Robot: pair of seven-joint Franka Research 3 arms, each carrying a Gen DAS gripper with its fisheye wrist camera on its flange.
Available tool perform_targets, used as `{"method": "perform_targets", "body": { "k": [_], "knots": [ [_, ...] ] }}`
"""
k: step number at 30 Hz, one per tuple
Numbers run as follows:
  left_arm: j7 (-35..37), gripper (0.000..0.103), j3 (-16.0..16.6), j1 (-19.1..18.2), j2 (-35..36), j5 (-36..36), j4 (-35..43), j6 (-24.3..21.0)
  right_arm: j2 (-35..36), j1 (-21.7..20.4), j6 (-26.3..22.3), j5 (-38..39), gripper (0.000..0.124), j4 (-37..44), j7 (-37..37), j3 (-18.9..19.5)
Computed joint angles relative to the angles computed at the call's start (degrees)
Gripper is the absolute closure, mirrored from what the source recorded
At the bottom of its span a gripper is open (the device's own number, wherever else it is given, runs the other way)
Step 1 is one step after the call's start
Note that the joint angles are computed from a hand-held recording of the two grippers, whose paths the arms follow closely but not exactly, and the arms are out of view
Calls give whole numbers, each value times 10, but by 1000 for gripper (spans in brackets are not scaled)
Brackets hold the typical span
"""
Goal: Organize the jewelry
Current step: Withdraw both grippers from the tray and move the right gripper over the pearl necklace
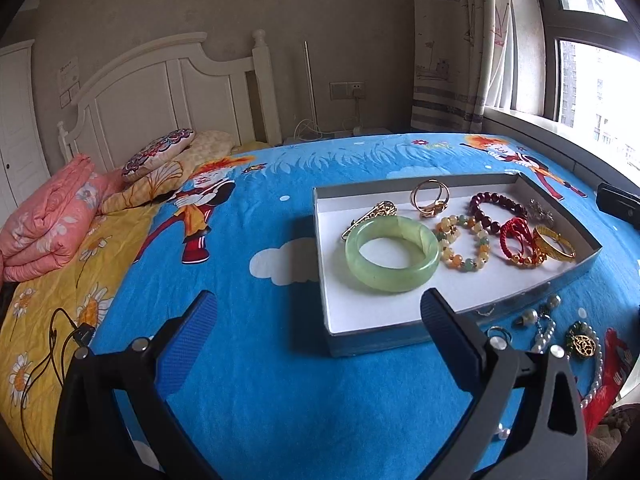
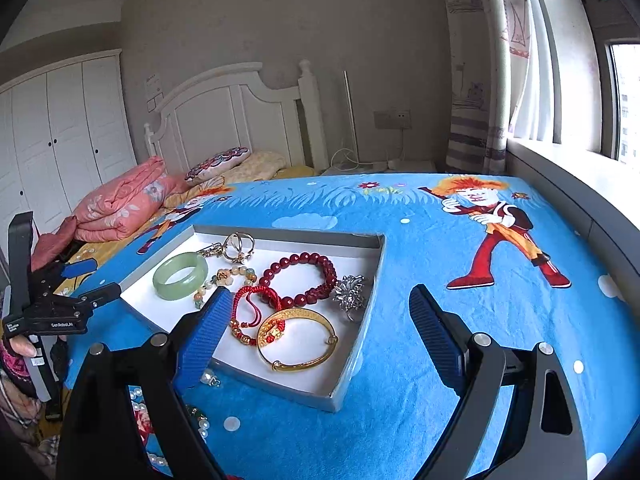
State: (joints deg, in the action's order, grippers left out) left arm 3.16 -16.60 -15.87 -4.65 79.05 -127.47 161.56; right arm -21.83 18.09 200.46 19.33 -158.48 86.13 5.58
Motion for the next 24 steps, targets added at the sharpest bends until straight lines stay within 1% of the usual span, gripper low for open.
{"method": "perform_targets", "body": {
  "k": [1,4,7,9,11,14,16,19,22,24],
  "knots": [
    [-11,2,1,1,-1,8,-1,4,1,-8,8,5,38,-1,-4,11],
    [-38,2,3,5,-4,22,-4,12,0,5,23,-4,38,-8,1,-2],
    [-45,3,6,8,-4,22,-5,22,-3,-12,21,12,38,-9,-12,25],
    [-42,3,6,9,-4,14,-6,26,-5,-32,18,29,38,-8,-35,57],
    [-52,3,7,11,-5,20,-7,32,-5,-54,15,51,38,-5,-60,91],
    [-77,3,7,15,-7,41,-8,38,-4,-64,8,70,38,-1,-86,111],
    [-90,3,8,16,-8,50,-9,42,-4,-65,8,82,38,-1,-92,115],
    [-103,3,9,18,-11,58,-11,48,-12,-43,15,79,38,-11,-91,93],
    [-111,3,10,20,-11,63,-11,53,-33,-41,1,82,38,-23,-102,100],
    [-114,3,10,21,-10,63,-11,55,-48,-23,-13,68,38,-35,-100,85]
  ]
}}
